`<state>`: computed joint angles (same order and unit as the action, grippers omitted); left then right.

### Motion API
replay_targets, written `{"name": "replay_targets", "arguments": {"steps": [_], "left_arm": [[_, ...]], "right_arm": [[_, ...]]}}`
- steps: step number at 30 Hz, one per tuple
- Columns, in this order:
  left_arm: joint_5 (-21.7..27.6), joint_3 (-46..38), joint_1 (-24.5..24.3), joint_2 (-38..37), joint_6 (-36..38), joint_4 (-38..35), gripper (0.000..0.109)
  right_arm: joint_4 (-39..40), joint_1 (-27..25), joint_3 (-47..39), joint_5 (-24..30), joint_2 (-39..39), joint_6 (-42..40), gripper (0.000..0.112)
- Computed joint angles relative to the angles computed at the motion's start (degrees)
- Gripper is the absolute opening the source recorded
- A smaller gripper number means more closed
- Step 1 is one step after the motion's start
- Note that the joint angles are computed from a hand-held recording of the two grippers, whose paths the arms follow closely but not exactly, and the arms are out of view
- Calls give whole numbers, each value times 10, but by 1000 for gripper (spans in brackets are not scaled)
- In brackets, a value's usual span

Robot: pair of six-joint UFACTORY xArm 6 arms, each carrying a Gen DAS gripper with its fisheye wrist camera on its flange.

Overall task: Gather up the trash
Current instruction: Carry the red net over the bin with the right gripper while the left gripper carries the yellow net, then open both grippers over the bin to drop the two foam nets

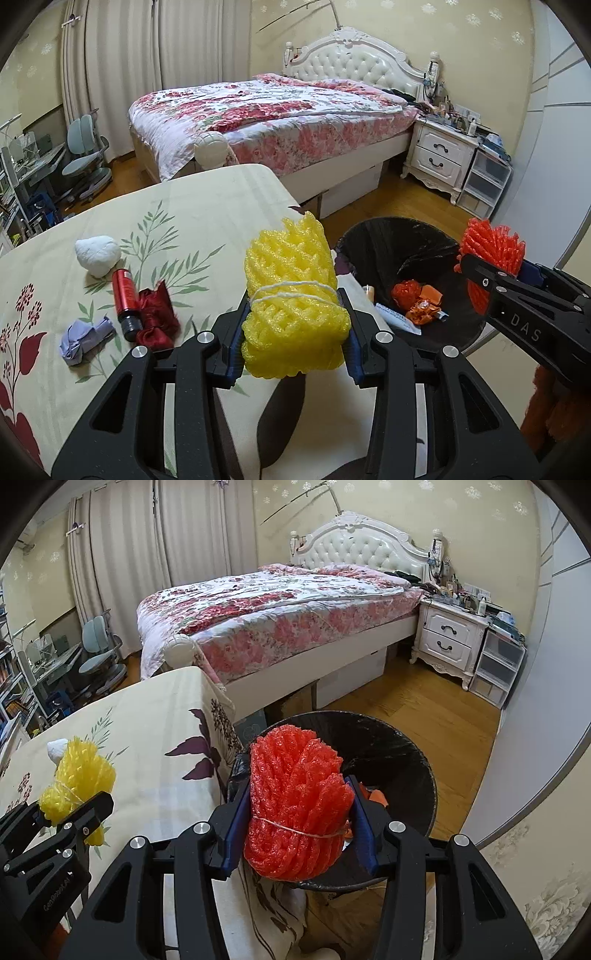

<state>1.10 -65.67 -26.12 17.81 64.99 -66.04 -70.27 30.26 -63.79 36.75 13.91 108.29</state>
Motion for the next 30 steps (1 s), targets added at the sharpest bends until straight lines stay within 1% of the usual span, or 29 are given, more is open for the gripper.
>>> {"name": "replay_targets", "arguments": {"steps": [2, 4, 11, 17, 22, 28, 30], "left_arm": [[-4, -9, -8, 10, -10, 12, 41], [-6, -22, -15, 24, -37, 41, 41], [-10, -68, -28, 74, -169, 181, 41], [-1, -111, -23, 121, -334, 363, 41], [17, -147, -18, 154, -435, 476, 41], [36, -178, -16, 179, -504, 552, 41], [41, -184, -16, 183, -506, 554, 41]], "right_arm": [[-5, -9, 5, -3, -1, 7, 49], [-8, -17, 8, -5, -2, 11, 49], [-21, -45, 8, -10, 7, 21, 49], [-28, -67, 7, -19, 16, 29, 49], [-24, -77, 4, -19, 27, 26, 49], [-19, -88, -2, -26, 40, 24, 49], [-19, -90, -4, -27, 43, 26, 50]]}}
